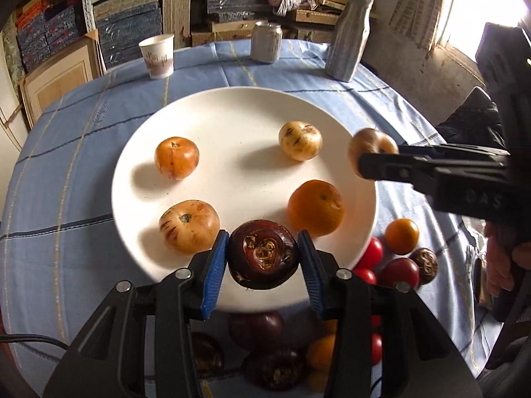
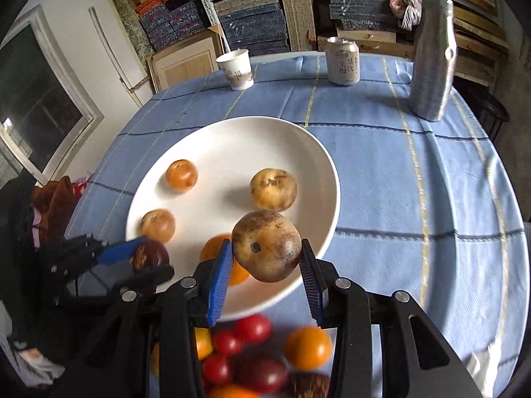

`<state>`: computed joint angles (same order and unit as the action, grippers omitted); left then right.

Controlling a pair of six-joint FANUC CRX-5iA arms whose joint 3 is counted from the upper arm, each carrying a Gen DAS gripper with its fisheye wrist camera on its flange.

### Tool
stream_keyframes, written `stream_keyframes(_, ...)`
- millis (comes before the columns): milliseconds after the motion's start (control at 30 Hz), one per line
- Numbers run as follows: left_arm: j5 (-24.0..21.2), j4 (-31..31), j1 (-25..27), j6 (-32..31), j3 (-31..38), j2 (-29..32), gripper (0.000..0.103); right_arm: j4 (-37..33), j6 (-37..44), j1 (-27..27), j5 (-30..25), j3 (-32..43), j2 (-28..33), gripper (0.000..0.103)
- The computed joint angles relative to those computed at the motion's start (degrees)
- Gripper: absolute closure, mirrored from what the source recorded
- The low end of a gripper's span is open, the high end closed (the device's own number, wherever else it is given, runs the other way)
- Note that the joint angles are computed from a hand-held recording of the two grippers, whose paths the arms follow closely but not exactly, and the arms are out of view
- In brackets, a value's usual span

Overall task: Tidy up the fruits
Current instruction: 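Place the plum on the plate with the left tool while the right tool places the pear, then grasp the dark brown plum with the left tool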

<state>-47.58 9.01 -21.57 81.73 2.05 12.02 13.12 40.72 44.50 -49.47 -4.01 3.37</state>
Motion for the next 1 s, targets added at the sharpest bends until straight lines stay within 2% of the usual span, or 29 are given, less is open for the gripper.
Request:
stream_keyframes(233, -0.1, 1.5, 0.7, -0.1, 1.3, 2.2, 0.054, -2.5, 1.4, -1.8, 0.0, 2.8, 2.9, 0.058)
stream_keyframes(367, 0.3, 1.0, 0.6, 0.6, 1.2, 1.6, 0.043, 0.1, -0.4, -1.2, 0.4, 1.5, 1.5, 0.054)
stream_keyframes(633, 0.3, -2.9, 1.7, 6.6, -3.7, -5.1, 0.033, 6.7, -9.3, 3.1, -0.2, -7.0, -7.0, 0.040)
stream_keyframes(833, -2.7, -5.7, 2.8, 9.9, -10.5, -11.7, 0.032, 8.7, -17.5, 8.6, -3.7, -14.3, -14.4, 0.037)
stream_keyframes(1000, -4.4, -9.1, 1.7, 11.3, -13.7, -14.8, 0.032, 8.6, -21.2, 12.5, -6.3, -17.1, -17.6, 0.036)
